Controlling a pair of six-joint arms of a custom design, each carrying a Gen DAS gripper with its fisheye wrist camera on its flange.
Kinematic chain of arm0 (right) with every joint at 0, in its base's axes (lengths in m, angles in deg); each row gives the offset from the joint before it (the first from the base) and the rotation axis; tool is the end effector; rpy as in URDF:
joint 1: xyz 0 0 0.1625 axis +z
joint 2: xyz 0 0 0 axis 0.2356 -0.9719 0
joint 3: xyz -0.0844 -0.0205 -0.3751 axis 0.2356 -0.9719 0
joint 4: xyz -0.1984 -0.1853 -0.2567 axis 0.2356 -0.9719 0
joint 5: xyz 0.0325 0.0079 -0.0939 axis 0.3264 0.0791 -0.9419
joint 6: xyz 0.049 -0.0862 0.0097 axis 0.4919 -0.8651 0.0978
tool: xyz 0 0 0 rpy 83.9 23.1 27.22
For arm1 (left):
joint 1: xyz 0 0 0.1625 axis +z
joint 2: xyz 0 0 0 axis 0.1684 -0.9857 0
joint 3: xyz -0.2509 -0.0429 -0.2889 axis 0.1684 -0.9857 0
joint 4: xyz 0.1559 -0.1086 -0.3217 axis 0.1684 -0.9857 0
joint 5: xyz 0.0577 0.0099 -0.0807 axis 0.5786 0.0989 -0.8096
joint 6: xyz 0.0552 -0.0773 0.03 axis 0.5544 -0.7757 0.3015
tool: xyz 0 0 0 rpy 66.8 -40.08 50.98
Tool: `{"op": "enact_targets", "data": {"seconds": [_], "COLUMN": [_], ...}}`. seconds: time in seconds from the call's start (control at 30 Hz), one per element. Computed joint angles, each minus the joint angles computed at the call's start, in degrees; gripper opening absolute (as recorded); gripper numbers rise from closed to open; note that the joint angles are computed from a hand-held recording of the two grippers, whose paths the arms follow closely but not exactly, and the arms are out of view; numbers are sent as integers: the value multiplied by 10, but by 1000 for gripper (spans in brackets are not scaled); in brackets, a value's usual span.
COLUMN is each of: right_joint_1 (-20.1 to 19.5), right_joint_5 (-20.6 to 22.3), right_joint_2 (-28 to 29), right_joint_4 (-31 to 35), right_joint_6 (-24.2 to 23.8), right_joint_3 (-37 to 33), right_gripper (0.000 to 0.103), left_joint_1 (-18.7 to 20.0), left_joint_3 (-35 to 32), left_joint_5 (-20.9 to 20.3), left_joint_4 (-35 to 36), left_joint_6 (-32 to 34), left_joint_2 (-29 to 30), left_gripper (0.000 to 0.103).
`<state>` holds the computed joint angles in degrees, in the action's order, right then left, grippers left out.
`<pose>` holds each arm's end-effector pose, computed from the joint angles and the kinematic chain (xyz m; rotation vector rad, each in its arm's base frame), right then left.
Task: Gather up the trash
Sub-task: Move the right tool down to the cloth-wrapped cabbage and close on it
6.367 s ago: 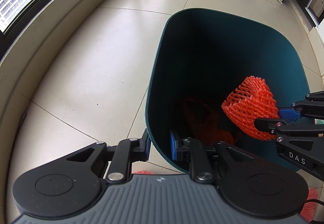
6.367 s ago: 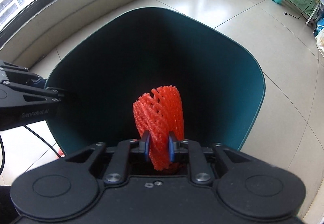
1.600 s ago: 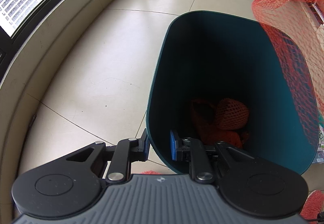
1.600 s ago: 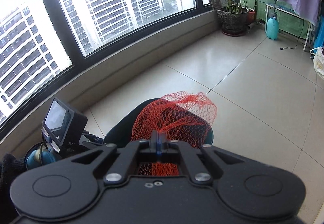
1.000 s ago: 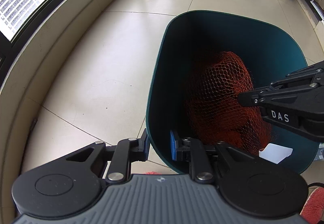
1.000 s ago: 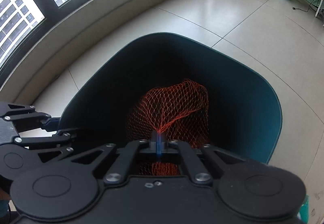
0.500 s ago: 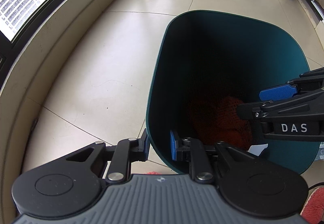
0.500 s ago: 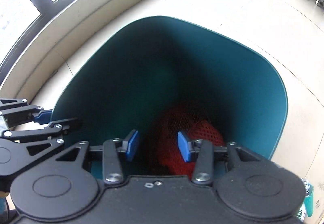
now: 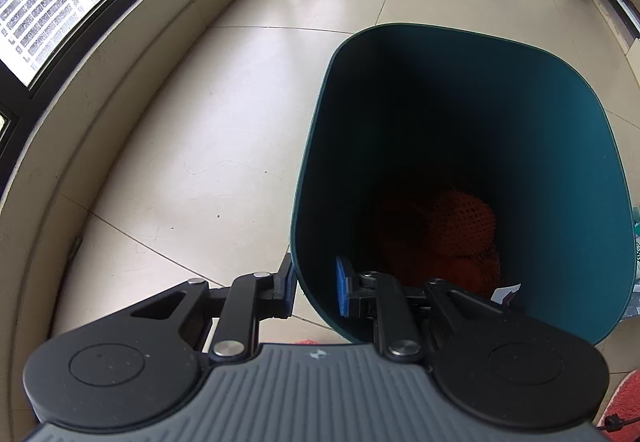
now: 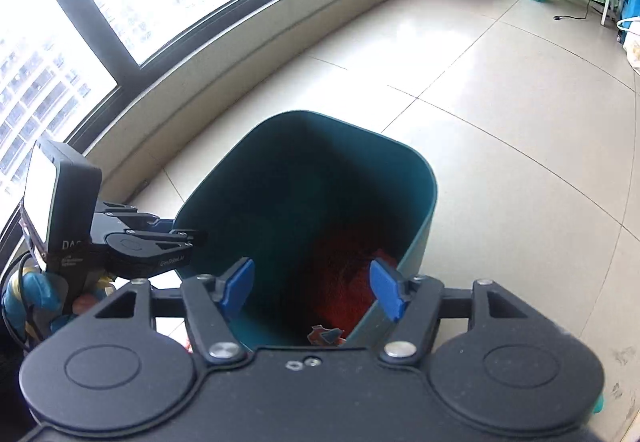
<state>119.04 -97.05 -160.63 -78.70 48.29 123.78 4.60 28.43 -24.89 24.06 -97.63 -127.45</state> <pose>0.4033 -0.3005 0.4014 0.8396 -2.6491 0.3753 -0.3528 -0.2853 0.3276 0.1009 2.1569 -0.4971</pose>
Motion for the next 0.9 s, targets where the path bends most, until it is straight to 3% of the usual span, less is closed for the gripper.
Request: {"op": "enact_targets", "data": {"seconds": [0.17,0.43,0.67,0.9], "right_joint_1": [-17,-85,-164,-234], "right_joint_5": [-44,-124,-164,-188], "right_joint_2": [-49,-131,-174,-171], "right_joint_4": [-5,-1,-2,-40], "right_joint_6": [30,85,74,76], "right_joint_3": [27,105,176,263], "right_gripper": [75,77,85,89], "left_joint_1": [-1,0,1,2], "left_joint_3": [-3,-7,-9,-10], "left_joint_5": [0,1,0,0], "left_joint_4": [5,10,12,14], "left_joint_6": [-1,-3,-7,-8], "left_joint_2": [4,9,12,12], "left_gripper": [18,18,18,19]}}
